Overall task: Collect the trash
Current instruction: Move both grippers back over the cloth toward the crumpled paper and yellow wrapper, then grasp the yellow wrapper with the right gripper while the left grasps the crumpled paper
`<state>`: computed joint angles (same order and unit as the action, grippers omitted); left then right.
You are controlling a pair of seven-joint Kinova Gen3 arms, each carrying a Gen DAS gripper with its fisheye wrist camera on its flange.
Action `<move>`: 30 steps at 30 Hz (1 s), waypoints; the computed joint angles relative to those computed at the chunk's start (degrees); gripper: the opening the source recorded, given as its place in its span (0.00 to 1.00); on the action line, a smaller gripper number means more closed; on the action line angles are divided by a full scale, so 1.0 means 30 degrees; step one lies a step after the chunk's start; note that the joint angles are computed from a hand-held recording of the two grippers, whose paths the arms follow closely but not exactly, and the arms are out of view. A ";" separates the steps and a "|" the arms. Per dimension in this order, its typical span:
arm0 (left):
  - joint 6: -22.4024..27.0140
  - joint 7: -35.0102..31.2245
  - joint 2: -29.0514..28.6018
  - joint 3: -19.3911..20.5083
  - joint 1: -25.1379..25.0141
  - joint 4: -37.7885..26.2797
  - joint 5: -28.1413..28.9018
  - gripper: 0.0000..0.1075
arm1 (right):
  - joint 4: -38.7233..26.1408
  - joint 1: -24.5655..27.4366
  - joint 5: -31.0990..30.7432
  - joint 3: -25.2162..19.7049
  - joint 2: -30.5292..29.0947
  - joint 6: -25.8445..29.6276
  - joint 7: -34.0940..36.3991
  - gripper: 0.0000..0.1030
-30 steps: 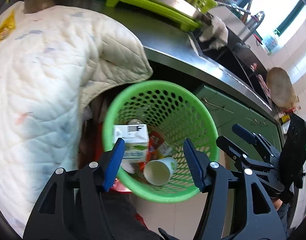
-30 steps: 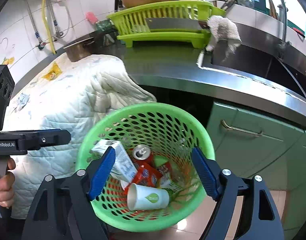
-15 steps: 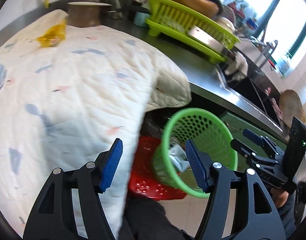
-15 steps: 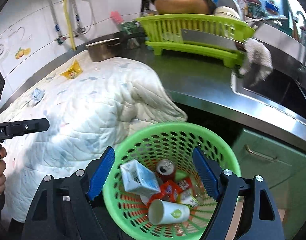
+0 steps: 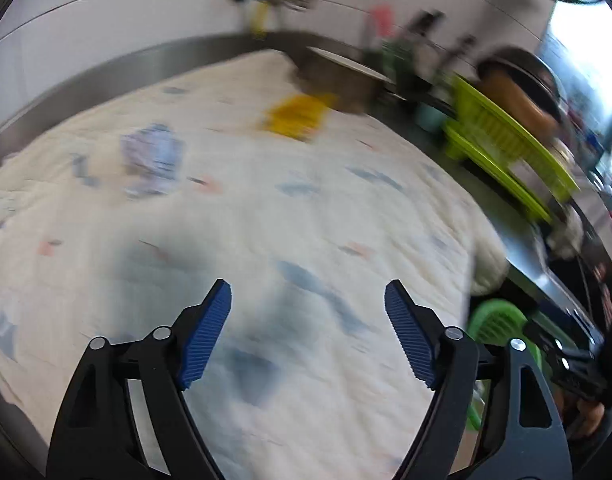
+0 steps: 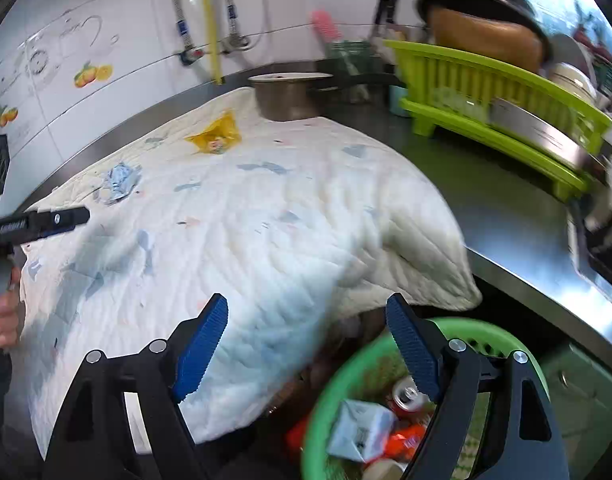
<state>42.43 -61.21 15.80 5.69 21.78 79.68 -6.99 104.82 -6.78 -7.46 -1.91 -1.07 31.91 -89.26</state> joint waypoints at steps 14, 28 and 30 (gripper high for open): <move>0.2653 0.1541 0.3810 -0.1879 -0.1569 -0.5496 -0.1728 0.90 | -0.5630 -0.1440 -0.0013 -0.1099 0.4840 0.1193 0.0503 0.80; 0.3459 -0.0108 0.6523 -0.2131 -0.2416 -0.8126 -0.0999 0.71 | -1.3412 -0.1830 -0.0253 -0.1274 1.0068 0.4235 0.0582 0.81; 0.2877 -0.0518 0.6383 -0.1753 -0.2941 -0.7678 -0.0249 0.61 | -1.4564 -0.2071 -0.0023 -0.1159 1.0770 0.4709 0.0462 0.81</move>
